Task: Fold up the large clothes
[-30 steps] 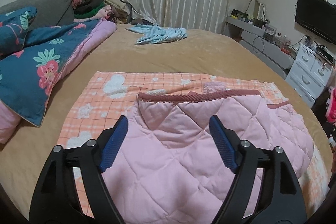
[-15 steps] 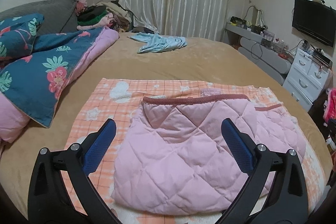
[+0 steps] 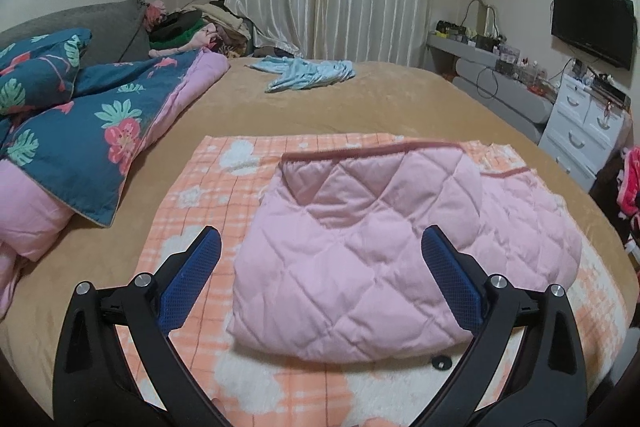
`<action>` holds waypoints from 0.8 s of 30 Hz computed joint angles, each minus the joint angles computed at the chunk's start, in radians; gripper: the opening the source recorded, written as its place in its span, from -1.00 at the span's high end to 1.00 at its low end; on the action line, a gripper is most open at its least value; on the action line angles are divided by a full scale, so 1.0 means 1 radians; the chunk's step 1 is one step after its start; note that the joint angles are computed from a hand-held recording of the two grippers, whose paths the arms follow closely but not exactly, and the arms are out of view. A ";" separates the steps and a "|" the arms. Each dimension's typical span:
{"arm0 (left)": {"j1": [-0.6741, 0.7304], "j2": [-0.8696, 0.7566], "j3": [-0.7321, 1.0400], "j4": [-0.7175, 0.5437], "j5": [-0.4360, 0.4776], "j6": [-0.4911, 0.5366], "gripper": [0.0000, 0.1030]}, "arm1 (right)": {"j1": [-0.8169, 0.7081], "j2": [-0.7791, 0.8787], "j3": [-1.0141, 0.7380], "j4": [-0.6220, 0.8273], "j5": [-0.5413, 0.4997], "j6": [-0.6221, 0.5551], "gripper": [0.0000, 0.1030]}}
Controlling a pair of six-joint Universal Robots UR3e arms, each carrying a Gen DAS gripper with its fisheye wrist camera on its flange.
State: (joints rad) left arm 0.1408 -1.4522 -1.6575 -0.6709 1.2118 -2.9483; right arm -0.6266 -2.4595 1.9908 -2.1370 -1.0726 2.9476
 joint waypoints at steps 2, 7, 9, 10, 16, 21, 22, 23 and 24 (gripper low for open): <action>0.011 0.019 -0.034 -0.005 -0.003 0.017 -0.82 | 0.020 -0.005 0.010 -0.011 -0.025 0.006 -0.92; 0.029 0.040 -0.106 -0.008 0.013 0.049 -0.82 | 0.025 -0.037 0.049 0.005 -0.042 0.001 -0.92; 0.037 0.041 -0.127 -0.003 0.016 0.057 -0.82 | 0.004 -0.060 0.070 0.027 -0.034 -0.012 -0.92; 0.042 0.039 -0.141 0.002 0.019 0.061 -0.82 | -0.003 -0.068 0.083 0.030 -0.031 -0.017 -0.92; 0.060 -0.006 -0.189 0.038 0.030 0.085 -0.82 | 0.096 -0.012 0.170 -0.062 -0.148 0.015 -0.92; 0.073 -0.066 -0.203 0.066 0.038 0.085 -0.82 | 0.189 0.086 0.233 -0.163 -0.256 0.042 -0.92; 0.077 -0.081 -0.202 0.066 0.034 0.087 -0.82 | 0.197 0.102 0.247 -0.180 -0.265 0.043 -0.92; 0.080 -0.093 -0.202 0.069 0.031 0.088 -0.82 | 0.194 0.108 0.258 -0.187 -0.265 0.039 -0.92; 0.088 -0.111 -0.201 0.072 0.020 0.090 -0.82 | 0.196 0.124 0.270 -0.202 -0.269 0.039 -0.92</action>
